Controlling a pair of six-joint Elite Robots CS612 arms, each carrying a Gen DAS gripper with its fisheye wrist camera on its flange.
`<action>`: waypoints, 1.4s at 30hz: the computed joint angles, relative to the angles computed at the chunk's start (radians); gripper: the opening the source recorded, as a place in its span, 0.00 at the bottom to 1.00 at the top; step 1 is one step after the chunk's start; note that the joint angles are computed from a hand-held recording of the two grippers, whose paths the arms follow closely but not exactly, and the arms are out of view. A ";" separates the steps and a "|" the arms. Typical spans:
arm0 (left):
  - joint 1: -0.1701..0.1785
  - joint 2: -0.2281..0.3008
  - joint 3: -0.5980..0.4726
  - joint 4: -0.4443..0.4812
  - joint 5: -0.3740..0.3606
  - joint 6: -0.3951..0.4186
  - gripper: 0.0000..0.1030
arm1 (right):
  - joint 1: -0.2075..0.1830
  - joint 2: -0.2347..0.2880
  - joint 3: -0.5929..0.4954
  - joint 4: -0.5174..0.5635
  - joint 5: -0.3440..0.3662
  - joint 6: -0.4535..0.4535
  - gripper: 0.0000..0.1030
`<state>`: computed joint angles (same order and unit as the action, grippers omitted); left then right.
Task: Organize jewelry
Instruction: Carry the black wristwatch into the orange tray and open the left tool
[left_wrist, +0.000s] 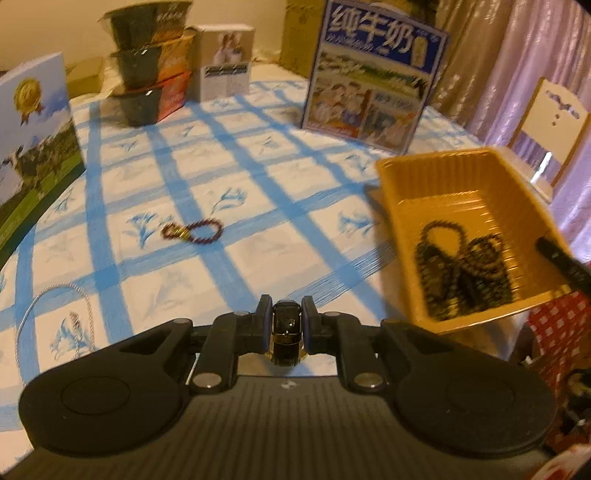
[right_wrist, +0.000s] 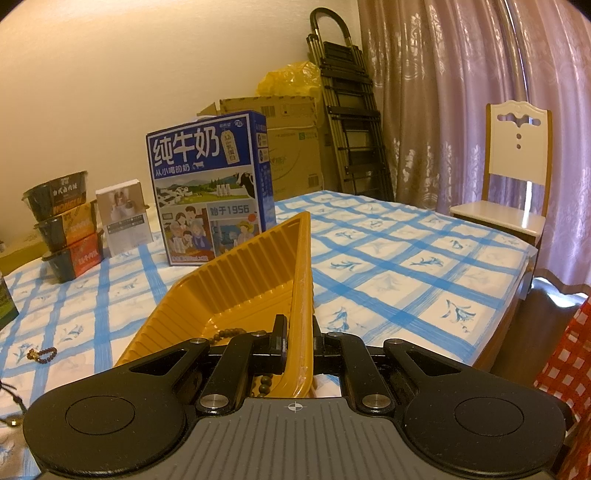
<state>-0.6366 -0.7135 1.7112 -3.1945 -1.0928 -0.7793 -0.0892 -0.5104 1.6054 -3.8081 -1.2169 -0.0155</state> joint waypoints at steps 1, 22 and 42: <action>-0.002 -0.001 -0.003 -0.012 0.001 0.010 0.13 | 0.000 0.000 0.000 0.000 0.000 0.000 0.09; 0.000 0.120 -0.269 -0.105 -0.156 0.189 0.13 | 0.000 0.000 0.001 -0.003 0.002 -0.002 0.09; 0.009 0.202 -0.404 -0.014 -0.261 0.141 0.25 | 0.001 -0.006 -0.001 0.009 0.007 0.013 0.09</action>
<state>-0.6277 -0.5118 1.3069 -3.2083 -1.3534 -0.6385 -0.0882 -0.5160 1.6039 -3.7993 -1.2099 -0.0023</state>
